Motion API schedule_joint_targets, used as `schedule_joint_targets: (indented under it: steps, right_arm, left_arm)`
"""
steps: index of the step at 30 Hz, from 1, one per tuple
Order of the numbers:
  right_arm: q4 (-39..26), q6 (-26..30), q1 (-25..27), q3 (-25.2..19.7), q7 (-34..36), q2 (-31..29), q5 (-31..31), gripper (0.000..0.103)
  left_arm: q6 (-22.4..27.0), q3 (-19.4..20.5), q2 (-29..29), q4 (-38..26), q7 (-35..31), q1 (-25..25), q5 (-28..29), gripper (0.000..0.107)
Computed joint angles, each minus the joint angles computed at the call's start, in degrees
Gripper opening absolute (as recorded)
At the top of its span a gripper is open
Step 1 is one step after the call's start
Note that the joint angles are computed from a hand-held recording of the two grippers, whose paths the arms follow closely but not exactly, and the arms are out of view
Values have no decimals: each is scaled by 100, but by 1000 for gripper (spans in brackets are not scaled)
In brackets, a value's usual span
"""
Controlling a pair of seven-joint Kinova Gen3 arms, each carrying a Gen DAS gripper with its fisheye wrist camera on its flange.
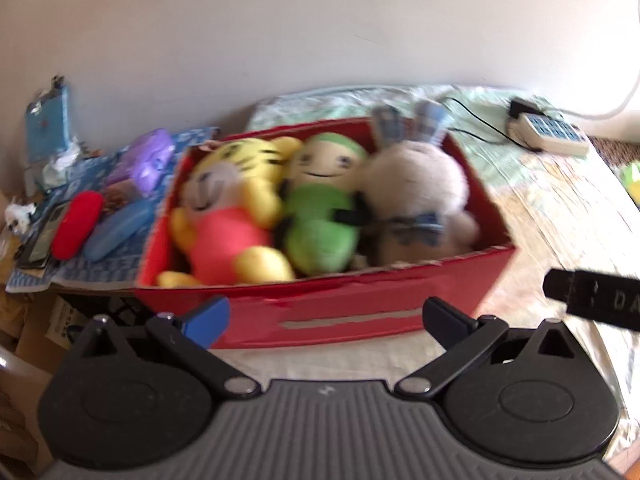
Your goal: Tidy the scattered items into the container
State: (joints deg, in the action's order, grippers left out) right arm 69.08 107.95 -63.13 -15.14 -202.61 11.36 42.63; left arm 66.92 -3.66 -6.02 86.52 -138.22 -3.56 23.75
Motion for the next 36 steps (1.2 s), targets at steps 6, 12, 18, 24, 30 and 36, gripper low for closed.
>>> schedule_joint_targets:
  steps: [6,12,18,24,30,36]
  right_arm:
    - [321,99,109,-135,95,-287,-32,93]
    - [564,-227,370,-301,388,-469,-13,93]
    - [433,-688,470,-319,878,-366,126,93]
    - [189,-1053,443,-177,1268,-179,178,93]
    - [-180,-1215,310,48,1648,101,219,93]
    - [-581,-1212,119,316,1883,388,284,93]
  left_arm:
    - [-14,273,-116,102,489,258,-256,102]
    - [-173,298,-131,116,1057,351,-512,102]
    - [-202,236,-6,-15,1504,248,-828,102]
    - [-186,60,132,-174,1544,10,-857,102]
    - [-100,-38,325,-355,1413,-261,-766,102]
    - [1,-85,513,-539,1124,-515,-551,102]
